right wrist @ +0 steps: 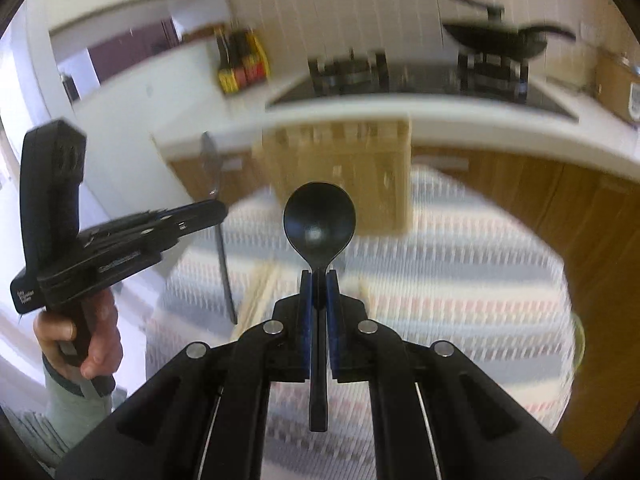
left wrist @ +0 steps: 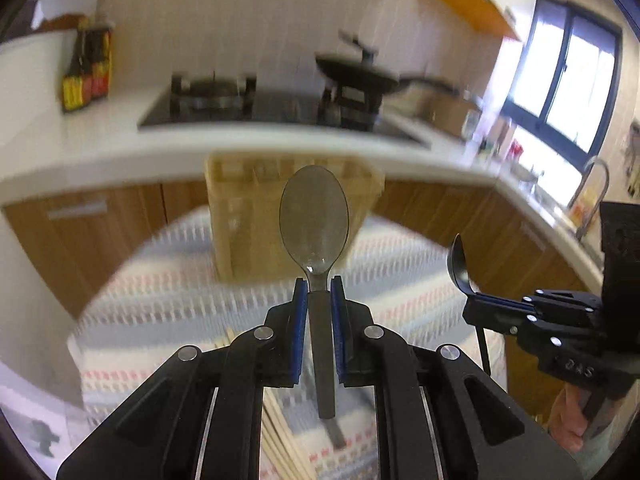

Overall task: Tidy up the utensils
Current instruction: 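Lift both spoons over the beige caddy and release them inside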

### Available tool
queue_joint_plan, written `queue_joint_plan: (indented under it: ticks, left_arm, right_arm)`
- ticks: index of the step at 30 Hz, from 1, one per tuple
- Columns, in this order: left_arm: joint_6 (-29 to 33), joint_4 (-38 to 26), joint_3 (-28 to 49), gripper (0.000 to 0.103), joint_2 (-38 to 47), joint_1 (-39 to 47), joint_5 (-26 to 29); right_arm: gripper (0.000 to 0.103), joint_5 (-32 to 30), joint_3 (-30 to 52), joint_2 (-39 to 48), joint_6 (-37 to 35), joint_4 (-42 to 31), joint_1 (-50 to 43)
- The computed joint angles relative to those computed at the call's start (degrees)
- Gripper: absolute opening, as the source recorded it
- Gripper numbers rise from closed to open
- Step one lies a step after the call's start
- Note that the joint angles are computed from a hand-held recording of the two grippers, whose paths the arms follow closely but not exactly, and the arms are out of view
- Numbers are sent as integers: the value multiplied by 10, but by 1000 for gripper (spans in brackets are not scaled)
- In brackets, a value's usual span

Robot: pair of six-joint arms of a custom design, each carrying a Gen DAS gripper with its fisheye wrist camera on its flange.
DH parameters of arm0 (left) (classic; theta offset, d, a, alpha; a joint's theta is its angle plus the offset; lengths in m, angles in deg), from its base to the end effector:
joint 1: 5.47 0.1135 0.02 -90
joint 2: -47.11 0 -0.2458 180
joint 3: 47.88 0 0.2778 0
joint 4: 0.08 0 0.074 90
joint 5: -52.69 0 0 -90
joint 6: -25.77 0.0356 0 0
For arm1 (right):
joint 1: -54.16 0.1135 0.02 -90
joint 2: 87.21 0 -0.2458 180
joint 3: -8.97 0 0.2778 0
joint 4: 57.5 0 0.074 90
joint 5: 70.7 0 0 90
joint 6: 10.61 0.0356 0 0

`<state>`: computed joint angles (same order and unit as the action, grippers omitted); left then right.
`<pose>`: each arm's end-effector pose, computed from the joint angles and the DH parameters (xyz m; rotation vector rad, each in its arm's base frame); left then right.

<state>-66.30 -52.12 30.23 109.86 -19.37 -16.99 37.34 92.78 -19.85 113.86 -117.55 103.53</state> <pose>0.2508 -0.0748 0.3415 0.4254 2.1772 -0.5462 0.1841 0.1977 0.3447 -0.1438 2.3126 0.3889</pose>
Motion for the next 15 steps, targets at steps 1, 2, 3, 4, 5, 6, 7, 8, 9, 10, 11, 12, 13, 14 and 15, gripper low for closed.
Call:
queue_joint_plan:
  ticks: [1, 2, 3, 4, 5, 6, 7, 8, 9, 10, 11, 12, 13, 14, 15]
  left_arm:
    - [-6, 6, 12, 10, 3, 0, 0]
    - [-8, 15, 31, 10, 10, 10, 5]
    - [-7, 18, 44, 10, 14, 18, 11]
    - [-9, 24, 59, 10, 23, 19, 12]
    - [-11, 32, 83, 10, 36, 22, 12]
    - [-11, 37, 98, 10, 45, 24, 11]
    - [-11, 42, 109, 10, 50, 25, 9]
    - [-9, 51, 120, 10, 55, 28, 8]
    - [-9, 62, 137, 10, 67, 27, 0]
    - [-12, 73, 154, 10, 83, 20, -11]
    - [-13, 81, 167, 10, 94, 21, -13]
    - [-15, 95, 179, 10, 106, 21, -15]
    - [-16, 109, 187, 10, 115, 22, -17]
    - [-16, 124, 196, 10, 127, 20, -24]
    - [-14, 131, 205, 10, 140, 21, -25]
  right_arm:
    - [5, 1, 13, 3, -15, 8, -11]
    - [5, 0, 21, 6, -27, 15, -20]
    - [5, -2, 37, 15, -47, 29, -36]
    - [5, -1, 48, 21, -61, 42, -46]
    - [5, -1, 62, 28, -73, 54, -53]
    - [5, -2, 69, 33, -82, 66, -61]
    - [5, -7, 78, 40, -94, 82, -73]
    - [5, -9, 86, 47, -106, 99, -85]
    - [5, -9, 90, 54, -118, 121, -94]
    - [5, -12, 95, 60, -126, 138, -103]
    - [5, -14, 99, 68, -134, 160, -112]
    - [5, -12, 100, 73, -141, 178, -118]
    - [5, -11, 102, 79, -150, 198, -127]
    - [5, -7, 109, 90, -157, 210, -133]
    - [5, -6, 114, 105, -166, 229, -143]
